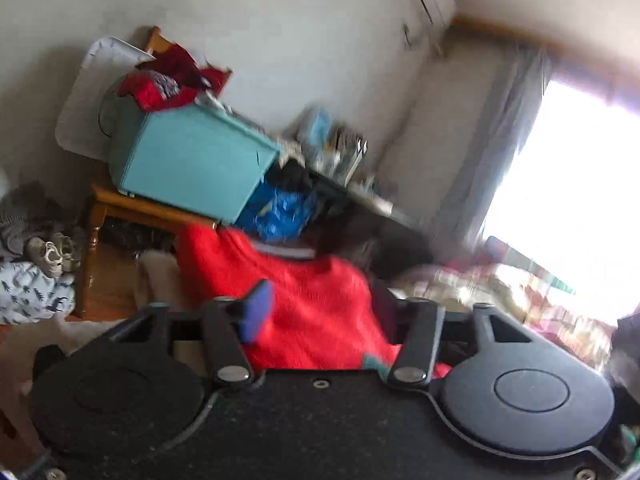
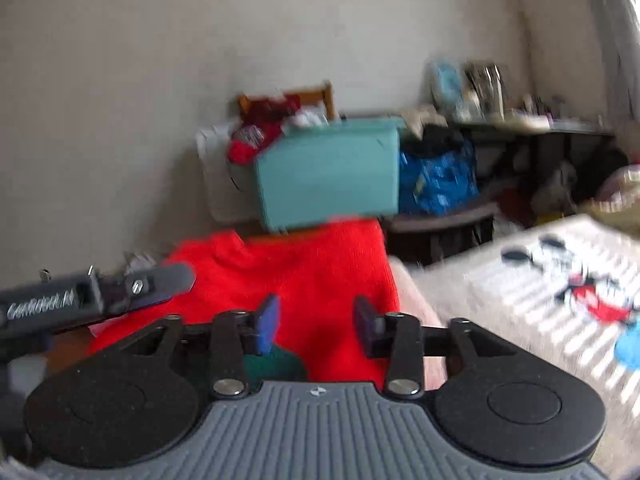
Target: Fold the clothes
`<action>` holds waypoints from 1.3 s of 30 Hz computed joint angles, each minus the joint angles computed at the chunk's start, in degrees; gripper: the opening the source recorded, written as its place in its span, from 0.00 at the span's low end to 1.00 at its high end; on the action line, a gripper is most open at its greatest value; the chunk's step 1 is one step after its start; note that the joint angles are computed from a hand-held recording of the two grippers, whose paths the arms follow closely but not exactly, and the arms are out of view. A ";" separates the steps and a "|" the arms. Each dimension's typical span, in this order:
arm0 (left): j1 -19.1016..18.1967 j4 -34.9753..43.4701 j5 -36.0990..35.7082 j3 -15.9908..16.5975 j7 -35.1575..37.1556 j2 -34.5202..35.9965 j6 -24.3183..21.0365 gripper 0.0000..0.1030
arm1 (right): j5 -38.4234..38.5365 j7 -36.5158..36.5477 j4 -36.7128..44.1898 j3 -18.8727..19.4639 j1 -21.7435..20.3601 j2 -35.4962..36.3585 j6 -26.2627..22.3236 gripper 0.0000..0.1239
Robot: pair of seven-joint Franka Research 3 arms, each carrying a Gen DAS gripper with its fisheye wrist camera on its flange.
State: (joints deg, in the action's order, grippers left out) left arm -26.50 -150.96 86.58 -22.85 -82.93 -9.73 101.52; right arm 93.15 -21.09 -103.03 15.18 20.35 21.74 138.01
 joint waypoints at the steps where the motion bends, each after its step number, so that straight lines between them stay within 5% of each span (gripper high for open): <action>1: -0.31 -0.10 -0.55 -0.38 -1.60 -0.27 -0.80 0.66 | -0.41 0.86 -1.35 -0.33 -0.67 -1.42 -0.66 0.54; 5: -0.63 1.92 -1.29 -0.39 0.97 -1.74 1.00 0.79 | -8.89 14.93 -6.46 -3.97 -3.97 -6.37 -6.39 0.64; 9: -0.94 9.11 -1.87 -0.58 9.35 1.65 5.35 0.90 | -13.99 17.93 -17.36 -8.75 -7.77 -14.81 -7.35 0.77; 15: -1.04 24.51 -4.77 1.96 19.79 13.54 22.54 0.94 | -22.86 18.60 -33.63 -18.67 -16.07 -27.46 -11.01 0.83; 19: -4.17 35.13 -4.92 2.99 25.38 23.16 32.04 1.00 | -26.21 14.50 -42.75 -23.18 -20.95 -34.45 -5.37 0.83; 22: -8.61 45.50 -10.01 2.37 36.46 31.47 31.25 1.00 | -29.13 17.38 -46.18 -26.68 -24.91 -37.10 -4.40 0.83; 27: -17.41 62.53 -18.70 1.82 54.22 44.82 22.79 1.00 | -29.41 21.27 -48.42 -31.51 -31.00 -40.12 -4.56 0.83; 33: -25.54 72.33 -19.82 4.07 59.86 51.69 24.48 1.00 | -31.84 21.18 -49.59 -34.20 -35.83 -42.47 -1.10 0.83; 39: -34.85 85.29 -23.37 8.28 70.78 56.39 12.00 1.00 | -32.89 18.71 -52.54 -35.37 -37.75 -46.92 5.40 0.83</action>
State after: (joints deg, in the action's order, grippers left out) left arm -61.35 -65.67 63.21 -14.56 -12.15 46.67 113.52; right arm 60.25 -2.38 -155.57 -20.19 -17.40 -25.18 143.41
